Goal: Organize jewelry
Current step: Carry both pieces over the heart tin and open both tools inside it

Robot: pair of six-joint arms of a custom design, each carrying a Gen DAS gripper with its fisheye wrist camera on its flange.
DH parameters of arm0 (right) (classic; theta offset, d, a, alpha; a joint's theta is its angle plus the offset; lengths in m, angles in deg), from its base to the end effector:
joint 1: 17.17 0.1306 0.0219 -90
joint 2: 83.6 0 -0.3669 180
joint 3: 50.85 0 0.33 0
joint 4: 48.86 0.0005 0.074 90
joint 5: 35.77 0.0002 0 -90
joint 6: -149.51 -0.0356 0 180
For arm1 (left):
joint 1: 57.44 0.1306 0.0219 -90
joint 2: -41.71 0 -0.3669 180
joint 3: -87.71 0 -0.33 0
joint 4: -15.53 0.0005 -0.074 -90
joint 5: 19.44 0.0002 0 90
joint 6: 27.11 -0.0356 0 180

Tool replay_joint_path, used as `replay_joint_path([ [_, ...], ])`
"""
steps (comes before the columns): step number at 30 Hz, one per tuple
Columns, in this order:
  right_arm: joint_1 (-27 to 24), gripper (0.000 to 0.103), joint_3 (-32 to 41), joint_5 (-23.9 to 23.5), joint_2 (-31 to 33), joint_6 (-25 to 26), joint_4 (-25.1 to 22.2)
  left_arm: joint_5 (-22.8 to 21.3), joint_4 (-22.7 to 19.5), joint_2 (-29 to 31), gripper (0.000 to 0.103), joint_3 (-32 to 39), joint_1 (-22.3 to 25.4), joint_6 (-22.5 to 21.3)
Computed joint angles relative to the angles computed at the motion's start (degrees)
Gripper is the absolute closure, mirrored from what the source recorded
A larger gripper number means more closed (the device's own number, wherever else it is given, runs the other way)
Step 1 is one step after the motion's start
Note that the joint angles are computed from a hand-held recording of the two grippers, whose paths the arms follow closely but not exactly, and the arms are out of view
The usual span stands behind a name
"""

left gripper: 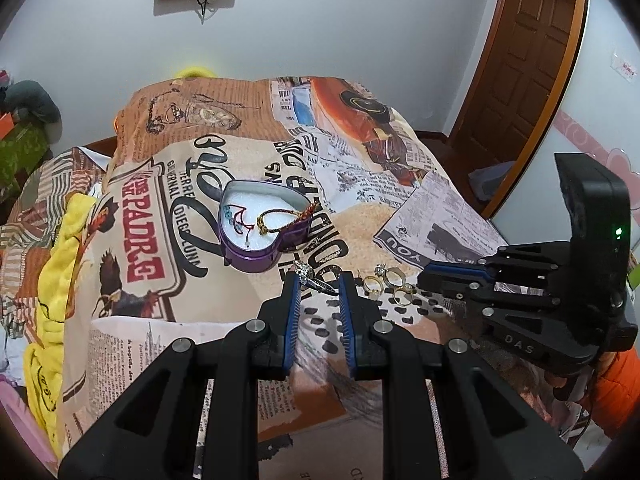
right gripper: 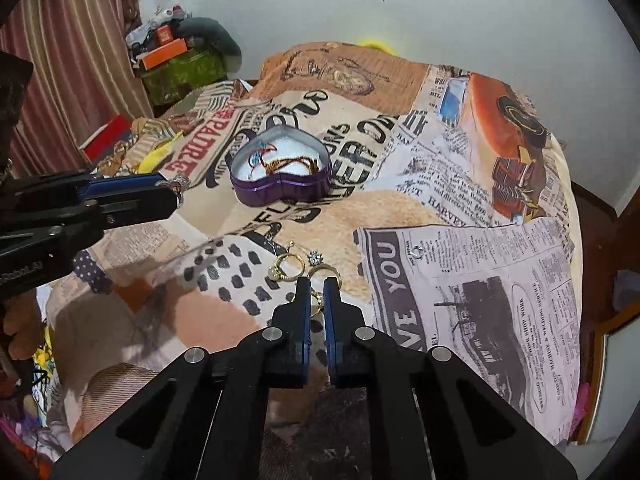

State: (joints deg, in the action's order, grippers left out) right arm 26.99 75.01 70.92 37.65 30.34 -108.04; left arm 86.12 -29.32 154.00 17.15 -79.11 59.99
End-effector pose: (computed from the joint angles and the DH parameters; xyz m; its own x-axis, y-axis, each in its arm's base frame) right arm 0.4405 0.4129 0.3826 -0.7775 -0.1042 -0.6202 -0.1935 0.9780 0.0782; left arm 0.5199 -0.2174 0.3734 -0.6600 0.3147 -0.6822 0.5576 0.8137 -0.1641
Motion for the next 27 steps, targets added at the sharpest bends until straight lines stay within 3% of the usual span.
replay_joint_path([
  [6,-0.17,0.096,-1.55,-1.39,-0.8,-1.17,0.78,0.02,-0.04,-0.01,0.085,0.08,-0.02,0.07],
  [7,-0.3,0.088,-0.33,-2.48,0.07,-1.47,-1.22,0.03,-0.13,0.05,0.085,0.14,-0.02,0.1],
  [10,-0.25,0.053,1.77,-3.29,1.94,-1.57,-4.3,0.13,-0.37,0.35,0.085,0.27,0.1,0.19],
  [11,-0.24,0.05,2.3,-3.47,2.64,-1.16,-4.62,0.22,-0.37,0.43,0.085,0.23,0.17,0.25],
  [18,-1.1,0.054,4.19,-5.46,4.51,0.65,-4.0,0.28,-0.32,0.99,0.085,0.04,0.56,0.49],
  [23,-0.67,0.082,6.07,-6.22,5.68,3.42,-5.03,0.65,-0.36,1.43,0.085,0.22,0.95,0.67],
  [27,-0.22,0.084,7.38,-4.98,6.28,3.66,-6.44,0.94,-0.15,1.41,0.085,0.14,0.95,0.74],
])
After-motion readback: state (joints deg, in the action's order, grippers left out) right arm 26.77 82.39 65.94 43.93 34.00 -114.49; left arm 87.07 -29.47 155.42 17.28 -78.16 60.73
